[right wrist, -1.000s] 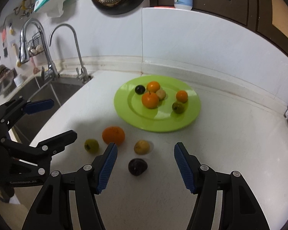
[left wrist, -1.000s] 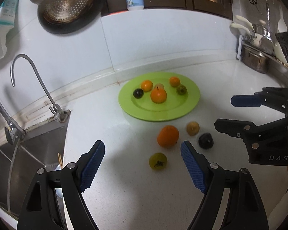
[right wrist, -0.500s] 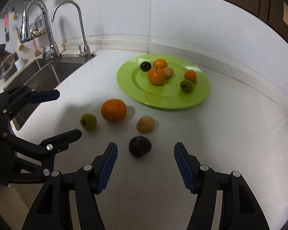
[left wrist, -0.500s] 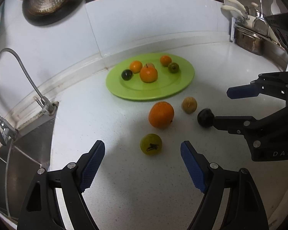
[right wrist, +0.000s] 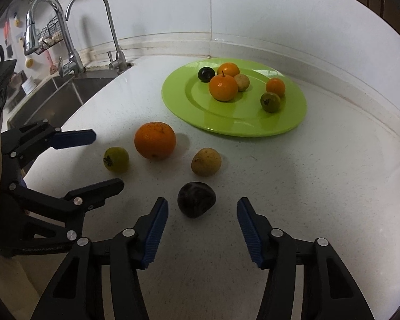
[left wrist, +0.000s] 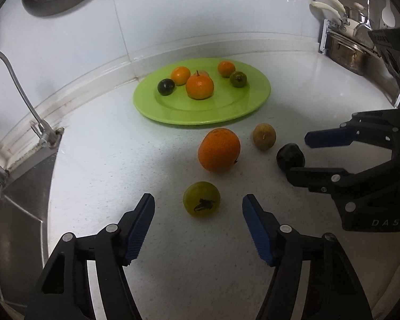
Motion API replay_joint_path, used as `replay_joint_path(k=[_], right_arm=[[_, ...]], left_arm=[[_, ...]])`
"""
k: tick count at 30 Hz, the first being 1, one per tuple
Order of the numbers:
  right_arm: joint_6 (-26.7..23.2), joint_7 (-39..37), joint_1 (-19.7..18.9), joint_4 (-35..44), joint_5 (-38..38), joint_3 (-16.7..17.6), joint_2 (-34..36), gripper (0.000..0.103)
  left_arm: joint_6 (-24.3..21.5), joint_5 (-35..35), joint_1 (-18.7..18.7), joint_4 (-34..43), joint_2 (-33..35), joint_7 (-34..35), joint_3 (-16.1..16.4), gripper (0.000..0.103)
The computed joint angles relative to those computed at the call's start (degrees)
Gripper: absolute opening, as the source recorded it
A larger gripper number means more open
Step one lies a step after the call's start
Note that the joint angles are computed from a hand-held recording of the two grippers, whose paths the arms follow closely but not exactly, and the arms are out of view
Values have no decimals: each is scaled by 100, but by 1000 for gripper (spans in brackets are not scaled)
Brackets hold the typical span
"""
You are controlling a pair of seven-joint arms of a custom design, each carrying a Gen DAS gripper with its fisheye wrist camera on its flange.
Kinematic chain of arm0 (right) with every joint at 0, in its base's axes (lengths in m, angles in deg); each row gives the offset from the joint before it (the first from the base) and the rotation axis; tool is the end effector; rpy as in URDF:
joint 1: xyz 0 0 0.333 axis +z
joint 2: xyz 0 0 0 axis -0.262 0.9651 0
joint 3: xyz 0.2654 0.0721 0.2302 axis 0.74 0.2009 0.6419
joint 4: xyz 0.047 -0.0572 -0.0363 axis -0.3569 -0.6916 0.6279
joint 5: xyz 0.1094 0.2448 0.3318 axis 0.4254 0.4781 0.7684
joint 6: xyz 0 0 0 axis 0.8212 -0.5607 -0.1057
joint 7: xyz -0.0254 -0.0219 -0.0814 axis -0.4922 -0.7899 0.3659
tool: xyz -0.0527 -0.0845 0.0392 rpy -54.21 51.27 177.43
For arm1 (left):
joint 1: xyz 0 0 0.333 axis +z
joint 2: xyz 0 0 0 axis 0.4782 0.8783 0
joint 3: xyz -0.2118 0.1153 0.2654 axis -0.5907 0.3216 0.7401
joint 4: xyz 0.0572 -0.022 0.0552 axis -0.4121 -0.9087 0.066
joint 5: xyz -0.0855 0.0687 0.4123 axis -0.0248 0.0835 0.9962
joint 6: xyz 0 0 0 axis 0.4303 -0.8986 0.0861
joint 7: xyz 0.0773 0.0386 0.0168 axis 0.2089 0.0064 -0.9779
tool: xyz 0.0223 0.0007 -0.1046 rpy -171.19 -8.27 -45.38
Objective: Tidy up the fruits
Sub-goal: 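Grasp the yellow-green tomato with the left gripper while the right gripper grasps a dark plum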
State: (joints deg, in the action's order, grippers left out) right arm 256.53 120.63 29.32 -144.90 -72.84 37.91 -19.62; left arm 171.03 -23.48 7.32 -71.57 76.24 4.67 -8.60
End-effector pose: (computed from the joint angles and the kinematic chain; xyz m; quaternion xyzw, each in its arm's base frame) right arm 0.5964 0.2968 0.2561 -0.7405 0.5949 -0.1807 0.2552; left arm 0.6299 -0.3243 0.2589 -0.4335 0.8394 -0.2691 0.1874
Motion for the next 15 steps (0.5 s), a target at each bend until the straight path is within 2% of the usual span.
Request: replay_joint_path(k=[7,12,15], right_arm=[[41,-177,-578,94,9,592,20,48],[47,-302,-908,158,50,940,43,44],[61,-354,-983,187,76,1022,55,43]], left_arm=[[-239,-172,596,158,148,271,-709,49],[-317,-276,660,212,195,353,-809,40],[-353,-320,641,228,201,362,-796,35]])
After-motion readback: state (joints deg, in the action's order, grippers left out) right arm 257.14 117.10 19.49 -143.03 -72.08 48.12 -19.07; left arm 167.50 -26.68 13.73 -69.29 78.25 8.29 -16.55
